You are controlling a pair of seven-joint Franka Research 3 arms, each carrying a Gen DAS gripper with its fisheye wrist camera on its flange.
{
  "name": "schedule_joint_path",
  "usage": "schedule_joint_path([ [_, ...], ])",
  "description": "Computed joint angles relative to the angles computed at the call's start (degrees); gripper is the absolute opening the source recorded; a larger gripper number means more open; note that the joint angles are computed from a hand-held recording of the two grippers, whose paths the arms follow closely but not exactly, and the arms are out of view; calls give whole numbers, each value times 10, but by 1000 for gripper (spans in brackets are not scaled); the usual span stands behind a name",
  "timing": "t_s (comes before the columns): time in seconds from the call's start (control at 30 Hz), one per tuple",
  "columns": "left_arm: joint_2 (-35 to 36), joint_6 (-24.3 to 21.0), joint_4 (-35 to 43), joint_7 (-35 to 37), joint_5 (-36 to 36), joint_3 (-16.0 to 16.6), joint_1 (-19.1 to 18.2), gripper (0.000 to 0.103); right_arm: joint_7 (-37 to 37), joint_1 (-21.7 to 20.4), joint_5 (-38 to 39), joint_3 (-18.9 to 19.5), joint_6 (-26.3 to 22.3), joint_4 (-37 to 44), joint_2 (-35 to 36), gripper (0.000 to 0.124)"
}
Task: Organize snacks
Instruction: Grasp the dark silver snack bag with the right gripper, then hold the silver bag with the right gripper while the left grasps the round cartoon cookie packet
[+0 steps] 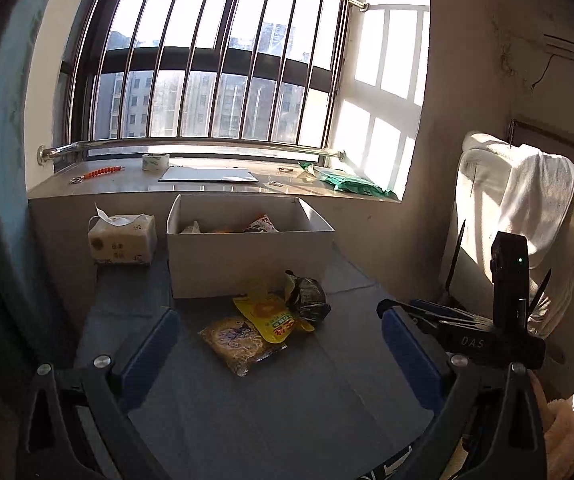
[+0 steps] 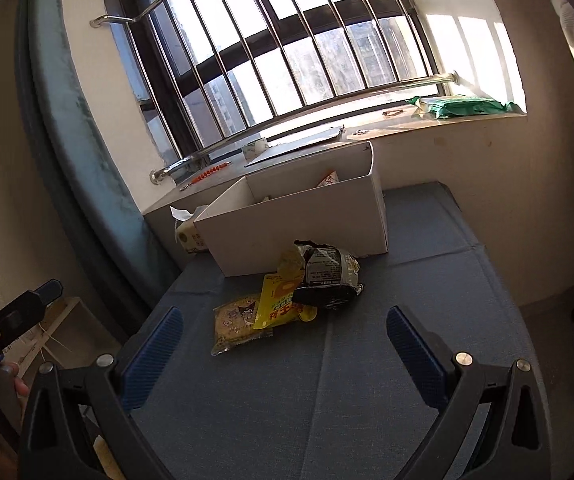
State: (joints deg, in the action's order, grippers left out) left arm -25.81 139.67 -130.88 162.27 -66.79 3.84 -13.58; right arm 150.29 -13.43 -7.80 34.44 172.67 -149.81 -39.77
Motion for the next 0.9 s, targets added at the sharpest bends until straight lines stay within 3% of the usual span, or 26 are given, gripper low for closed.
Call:
schedule_joint_path([
  [0.1,-4,4,-6,4,0,1,1,103,-39,10,-4,-32,23,31,87,103],
  [0.2,-4,8,-10,3,9,-1,4,103,-78,26,-8,-71,16,81,176,103],
  [0.33,3,9,-10,1,26,-1,5,103,-94,26,-55,-96,-41,157,258,103],
  [0.5,14,6,-11,3,45,-1,5,103,-140,78,-40,-158,-114,220,330,103],
  [0.53,16,3,-11,2,49,-2,5,103,-134,81,-57,-163,-119,224,336,96],
  [0.57,18,2,-11,2,52,-3,6,103,-122,84,-77,-166,-125,227,341,71],
  [0.6,20,2,-11,1,56,-4,7,103,-117,90,-83,-173,-126,227,343,62],
  [0.77,34,2,-8,4,68,-7,7,103,-151,140,-25,-224,-74,192,322,48],
  [0.9,72,-51,25,12,86,-6,14,103,-149,172,-14,-256,-47,152,282,47],
])
